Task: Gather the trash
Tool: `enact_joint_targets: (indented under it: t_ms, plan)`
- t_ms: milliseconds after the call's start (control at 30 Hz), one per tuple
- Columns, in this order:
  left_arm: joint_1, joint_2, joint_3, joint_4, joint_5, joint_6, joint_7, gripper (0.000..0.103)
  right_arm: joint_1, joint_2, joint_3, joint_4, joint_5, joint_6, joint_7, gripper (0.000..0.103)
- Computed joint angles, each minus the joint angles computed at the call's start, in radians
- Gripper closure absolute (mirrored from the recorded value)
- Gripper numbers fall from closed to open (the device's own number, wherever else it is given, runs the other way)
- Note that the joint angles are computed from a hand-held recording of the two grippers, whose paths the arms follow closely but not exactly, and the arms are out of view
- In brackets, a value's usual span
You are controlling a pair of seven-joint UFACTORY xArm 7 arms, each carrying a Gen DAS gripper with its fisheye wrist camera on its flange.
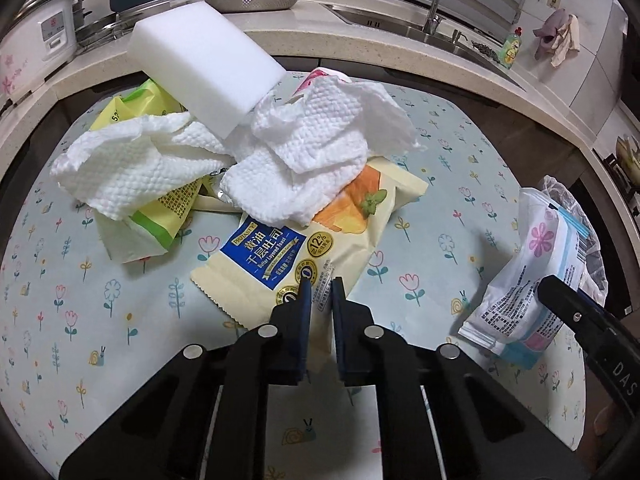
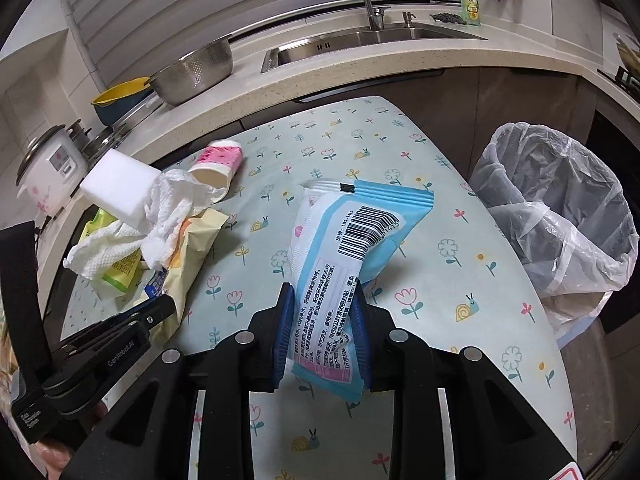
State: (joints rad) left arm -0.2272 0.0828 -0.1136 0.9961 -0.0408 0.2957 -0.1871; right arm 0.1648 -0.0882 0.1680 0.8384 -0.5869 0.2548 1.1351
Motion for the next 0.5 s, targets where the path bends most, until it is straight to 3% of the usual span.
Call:
enact_joint_targets:
  t_ms: [500]
  plan:
    - [-0.051, -0.153, -0.023, -0.081, -0.194, 0.023, 0.099, 0.099, -0.092, -0.181, 0.045, -0.115, 0.059, -0.015, -0.031, 0.077]
